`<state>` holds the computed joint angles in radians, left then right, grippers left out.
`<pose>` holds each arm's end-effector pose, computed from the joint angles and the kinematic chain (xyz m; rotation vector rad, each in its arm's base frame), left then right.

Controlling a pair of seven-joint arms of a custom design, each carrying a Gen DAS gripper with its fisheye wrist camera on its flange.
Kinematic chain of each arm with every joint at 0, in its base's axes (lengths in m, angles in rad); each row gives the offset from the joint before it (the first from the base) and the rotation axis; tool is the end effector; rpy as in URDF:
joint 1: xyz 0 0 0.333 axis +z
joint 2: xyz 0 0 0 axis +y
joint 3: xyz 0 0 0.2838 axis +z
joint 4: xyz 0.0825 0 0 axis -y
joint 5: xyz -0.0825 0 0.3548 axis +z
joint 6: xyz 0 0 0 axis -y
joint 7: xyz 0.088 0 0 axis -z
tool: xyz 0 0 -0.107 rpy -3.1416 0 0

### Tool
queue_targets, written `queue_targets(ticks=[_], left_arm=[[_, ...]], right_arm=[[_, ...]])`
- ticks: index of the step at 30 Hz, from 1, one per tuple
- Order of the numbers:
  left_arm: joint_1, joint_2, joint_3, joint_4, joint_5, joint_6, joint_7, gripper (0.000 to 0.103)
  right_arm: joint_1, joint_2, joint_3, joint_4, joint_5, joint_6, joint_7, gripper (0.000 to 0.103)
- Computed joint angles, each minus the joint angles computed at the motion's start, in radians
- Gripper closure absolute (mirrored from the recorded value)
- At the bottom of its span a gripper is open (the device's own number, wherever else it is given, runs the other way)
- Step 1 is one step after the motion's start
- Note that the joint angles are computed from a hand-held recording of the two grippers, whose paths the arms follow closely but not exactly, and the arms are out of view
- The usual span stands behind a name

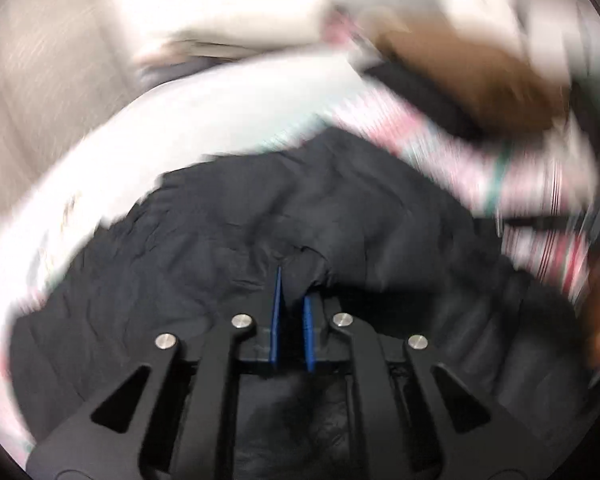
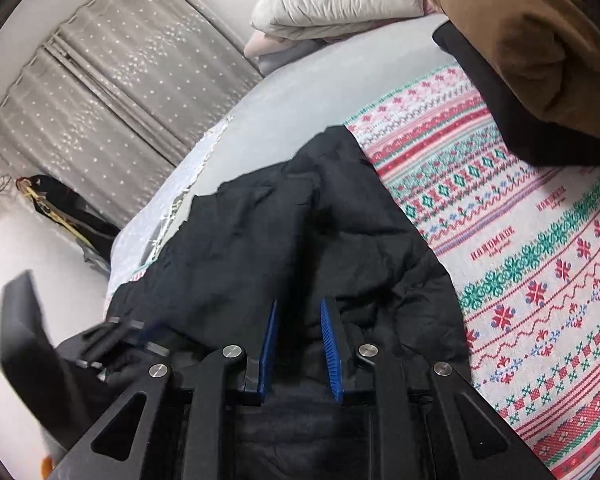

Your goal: Fold large clothes

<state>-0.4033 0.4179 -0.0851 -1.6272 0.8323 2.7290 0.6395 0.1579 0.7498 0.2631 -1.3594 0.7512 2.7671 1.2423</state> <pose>0.5861 -0.3335 0.4338 -1.5507 1.8848 -0.7768 0.6955 0.2229 0.3400 -1.5994 1.6054 0.0740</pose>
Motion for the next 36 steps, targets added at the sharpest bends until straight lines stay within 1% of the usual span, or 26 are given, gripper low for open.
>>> queue_targets(ticks=[1,2,3,4,5,6,7,9,11,13,14,15,18,20,21,22,23,24,25,26,28,31,32,33,34,36], left_arm=[[0.004,-0.059,0.045,-0.082,0.023,0.062,-0.166,0.092],[0.03,-0.105,0.058,-0.152,0.008,0.103,-0.274,0.091],[0.064,-0.139,0.052,-0.208,-0.027,0.134,-0.324,0.085],[0.125,-0.175,0.023,-0.28,-0.125,0.171,-0.321,0.069],[0.173,-0.196,-0.011,-0.326,-0.214,0.193,-0.276,0.06],[0.218,-0.228,-0.035,-0.389,-0.289,0.222,-0.241,0.051],[0.229,-0.252,-0.031,-0.427,-0.295,0.238,-0.24,0.05],[0.23,-0.295,-0.012,-0.481,-0.258,0.253,-0.26,0.047],[0.244,-0.329,-0.011,-0.524,-0.233,0.287,-0.272,0.039],[0.253,-0.332,-0.01,-0.526,-0.205,0.3,-0.294,0.037],[0.251,-0.322,-0.005,-0.508,-0.17,0.283,-0.323,0.037],[0.239,-0.32,0.01,-0.49,-0.096,0.255,-0.386,0.037],[0.231,-0.29,0.041,-0.443,0.104,0.272,-0.536,0.037],[0.243,-0.26,0.023,-0.402,0.096,0.248,-0.492,0.037],[0.249,-0.235,0.005,-0.369,0.049,0.19,-0.418,0.037],[0.255,-0.198,-0.02,-0.319,-0.034,0.086,-0.316,0.037],[0.257,-0.167,-0.034,-0.277,-0.104,0.006,-0.247,0.038],[0.253,-0.128,-0.034,-0.238,-0.207,-0.068,-0.17,0.038],[0.269,-0.118,-0.051,-0.231,-0.241,-0.087,-0.153,0.038],[0.267,-0.122,-0.045,-0.243,-0.256,-0.078,-0.148,0.038],[0.246,-0.145,-0.028,-0.267,-0.232,-0.074,-0.149,0.038],[0.251,-0.193,-0.046,-0.312,-0.278,-0.076,-0.076,0.036],[0.259,-0.219,-0.056,-0.336,-0.312,-0.071,-0.042,0.035],[0.263,-0.248,-0.064,-0.366,-0.34,-0.062,-0.017,0.03],[0.268,-0.268,-0.068,-0.383,-0.365,-0.058,0.005,0.025],[0.273,-0.349,-0.078,-0.457,-0.42,-0.044,0.038,0.018]], right_arm=[[0.001,0.004,-0.003,0.004,-0.002,-0.002,0.008,0.081],[0.003,0.006,-0.007,0.004,-0.005,-0.002,0.013,0.081],[0.006,0.003,-0.013,-0.001,-0.01,0.003,0.019,0.081],[0.009,-0.006,-0.017,-0.015,-0.014,0.011,0.026,0.081],[0.011,-0.01,-0.021,-0.02,-0.019,0.014,0.034,0.08],[0.012,-0.01,-0.023,-0.019,-0.022,0.011,0.045,0.079],[0.007,-0.01,-0.019,-0.019,-0.019,0.005,0.05,0.078],[-0.003,-0.003,-0.01,-0.008,-0.008,-0.009,0.062,0.066],[-0.004,0.003,-0.01,-0.003,-0.002,-0.005,0.074,0.061],[0.004,0.003,-0.021,-0.004,-0.01,0.002,0.095,0.06],[0.007,0.0,-0.026,-0.009,-0.016,0.007,0.103,0.059],[0.016,-0.003,-0.039,-0.014,-0.03,0.013,0.118,0.059],[0.032,-0.01,-0.062,-0.025,-0.075,0.023,0.146,0.059],[0.041,-0.014,-0.071,-0.032,-0.103,0.037,0.156,0.059],[0.045,-0.014,-0.076,-0.031,-0.117,0.038,0.164,0.059],[0.051,-0.008,-0.084,-0.025,-0.132,0.034,0.178,0.059],[0.059,0.001,-0.095,-0.012,-0.151,0.02,0.201,0.059],[0.062,0.01,-0.102,-0.001,-0.165,0.008,0.22,0.059],[0.069,0.021,-0.113,0.015,-0.183,-0.011,0.248,0.059],[0.073,0.03,-0.12,0.026,-0.199,-0.028,0.268,0.059],[0.073,0.04,-0.126,0.042,-0.226,-0.053,0.29,0.059],[0.08,0.025,-0.136,0.026,-0.255,-0.048,0.313,0.059],[0.083,0.021,-0.139,0.022,-0.264,-0.048,0.325,0.056],[0.083,0.008,-0.138,0.01,-0.27,-0.047,0.327,0.05],[0.078,0.0,-0.129,0.0,-0.269,-0.044,0.32,0.047],[0.072,-0.03,-0.111,-0.031,-0.265,-0.038,0.299,0.039]])
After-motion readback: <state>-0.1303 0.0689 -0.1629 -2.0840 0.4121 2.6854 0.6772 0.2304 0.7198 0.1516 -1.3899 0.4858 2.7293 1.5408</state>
